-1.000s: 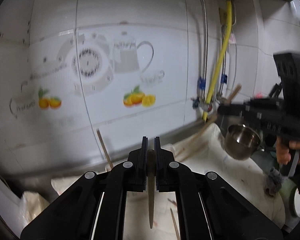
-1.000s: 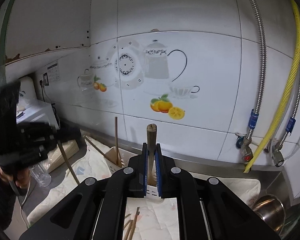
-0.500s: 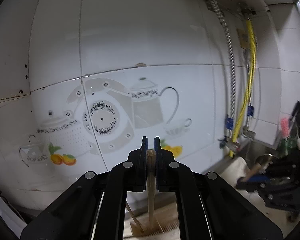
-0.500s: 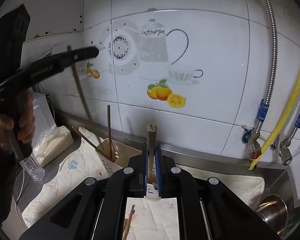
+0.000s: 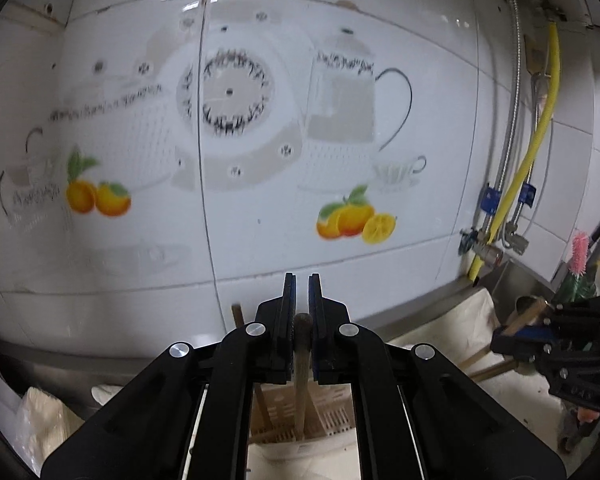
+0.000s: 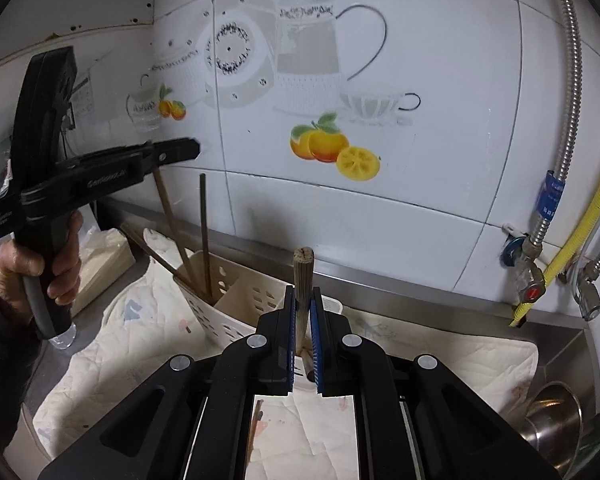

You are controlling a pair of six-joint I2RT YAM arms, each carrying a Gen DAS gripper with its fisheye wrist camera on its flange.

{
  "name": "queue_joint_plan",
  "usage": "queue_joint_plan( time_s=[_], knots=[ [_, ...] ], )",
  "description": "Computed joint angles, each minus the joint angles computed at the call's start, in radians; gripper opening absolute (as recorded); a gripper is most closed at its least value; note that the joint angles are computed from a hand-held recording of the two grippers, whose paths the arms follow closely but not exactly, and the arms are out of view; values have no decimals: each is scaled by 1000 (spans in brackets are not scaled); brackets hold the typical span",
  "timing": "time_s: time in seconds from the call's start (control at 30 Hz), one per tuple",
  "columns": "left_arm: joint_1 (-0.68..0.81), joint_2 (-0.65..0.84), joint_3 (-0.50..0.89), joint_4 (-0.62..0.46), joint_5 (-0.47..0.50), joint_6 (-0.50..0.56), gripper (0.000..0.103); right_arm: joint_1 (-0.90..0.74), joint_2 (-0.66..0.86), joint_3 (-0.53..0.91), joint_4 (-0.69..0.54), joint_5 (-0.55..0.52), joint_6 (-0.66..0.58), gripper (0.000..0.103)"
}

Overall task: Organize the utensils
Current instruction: 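Lower the chopsticks into the white holder and open both tools, then lower both tools to the mat and close each on a wooden chopstick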

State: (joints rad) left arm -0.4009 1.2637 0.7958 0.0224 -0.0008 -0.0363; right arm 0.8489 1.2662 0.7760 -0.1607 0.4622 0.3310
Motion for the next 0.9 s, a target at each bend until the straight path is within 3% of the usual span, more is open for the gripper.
queue_joint_plan(
  time_s=[0.13, 0.23, 0.4, 0.53, 0.77, 0.9],
  knots=[
    [7, -27, -20, -12, 6, 5, 8, -6, -1, -9, 13, 8, 6, 8],
    [8, -80, -48, -20, 9, 3, 10, 13, -38, -25, 10, 42, 12, 15],
    [-23, -255, -121, -92, -37, -10, 25, 142, -158, -75, -36, 193, 50, 22],
    [-70, -434, -210, -195, -76, -39, 26, 273, -219, -124, -77, 291, 124, 27],
    [-217, -772, -416, -400, -163, -153, 28, 534, -139, -222, -125, 435, 392, 29],
    [-401, -920, -526, -527, -312, -265, 30, 645, -5, -280, -100, 442, 602, 29]
  ],
)
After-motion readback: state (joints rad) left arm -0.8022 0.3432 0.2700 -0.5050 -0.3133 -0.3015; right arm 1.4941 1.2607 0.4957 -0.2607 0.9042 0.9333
